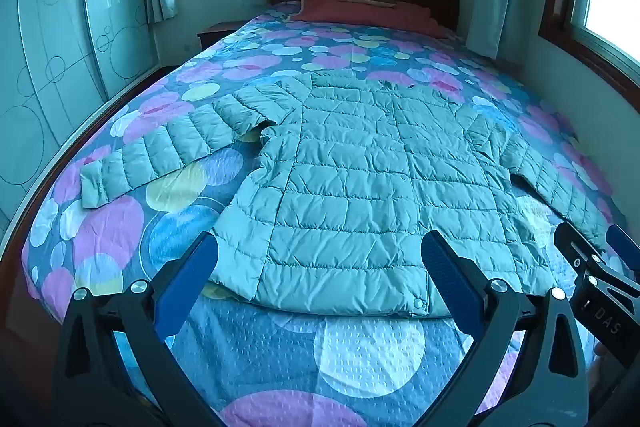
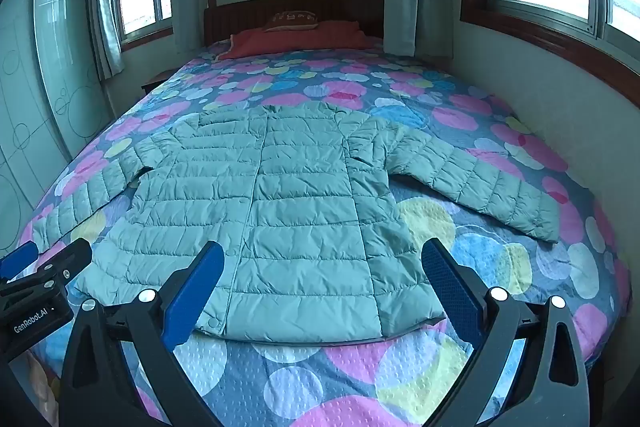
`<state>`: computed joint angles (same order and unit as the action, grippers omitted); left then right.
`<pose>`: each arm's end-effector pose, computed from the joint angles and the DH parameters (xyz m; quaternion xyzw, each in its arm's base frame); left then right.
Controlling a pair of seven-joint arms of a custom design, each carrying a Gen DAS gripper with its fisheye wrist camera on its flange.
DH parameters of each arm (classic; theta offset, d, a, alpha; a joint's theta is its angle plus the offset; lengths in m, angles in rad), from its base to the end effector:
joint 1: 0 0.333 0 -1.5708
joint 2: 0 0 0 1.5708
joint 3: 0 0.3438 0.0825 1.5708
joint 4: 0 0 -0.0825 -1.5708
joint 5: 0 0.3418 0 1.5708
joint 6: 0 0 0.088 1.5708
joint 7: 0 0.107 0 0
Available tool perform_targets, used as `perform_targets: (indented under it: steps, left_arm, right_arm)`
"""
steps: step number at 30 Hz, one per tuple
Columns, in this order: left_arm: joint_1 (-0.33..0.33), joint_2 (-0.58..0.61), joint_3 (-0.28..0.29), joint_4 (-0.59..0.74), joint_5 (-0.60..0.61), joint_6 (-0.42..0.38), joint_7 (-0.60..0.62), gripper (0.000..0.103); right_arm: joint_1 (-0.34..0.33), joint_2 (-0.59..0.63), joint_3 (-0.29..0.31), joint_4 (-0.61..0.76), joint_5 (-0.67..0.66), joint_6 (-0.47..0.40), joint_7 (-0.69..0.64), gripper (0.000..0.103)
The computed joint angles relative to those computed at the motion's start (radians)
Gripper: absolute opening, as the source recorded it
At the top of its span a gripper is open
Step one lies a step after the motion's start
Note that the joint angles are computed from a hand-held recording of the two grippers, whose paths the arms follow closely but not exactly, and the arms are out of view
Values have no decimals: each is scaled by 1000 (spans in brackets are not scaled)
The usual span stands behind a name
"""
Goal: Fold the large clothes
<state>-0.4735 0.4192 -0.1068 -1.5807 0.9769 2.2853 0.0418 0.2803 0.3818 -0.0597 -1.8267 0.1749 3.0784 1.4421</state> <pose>0.5850 -0.3455 0.4781 -0.7656 0.5052 -0.2257 0.3282 0.6517 0.1380 0.4820 -0.7003 0.5758 -0.2595 0.3329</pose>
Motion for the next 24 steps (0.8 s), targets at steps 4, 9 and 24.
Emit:
perform_targets:
  steps: [4,9,24]
  left_arm:
    - [6,-5,-1,-8,-7,18,-7,101]
    - [8,-3,0,-6,-11,17,-4,101]
    - [1,0,1,0,-3,4,-6,101]
  right_arm:
    - [0,-1,1,-2,3,5,-2,98]
    - [3,-1,-3,-2,2,4,-1,98]
    - [3,3,-3,-4,6,12,-5,98]
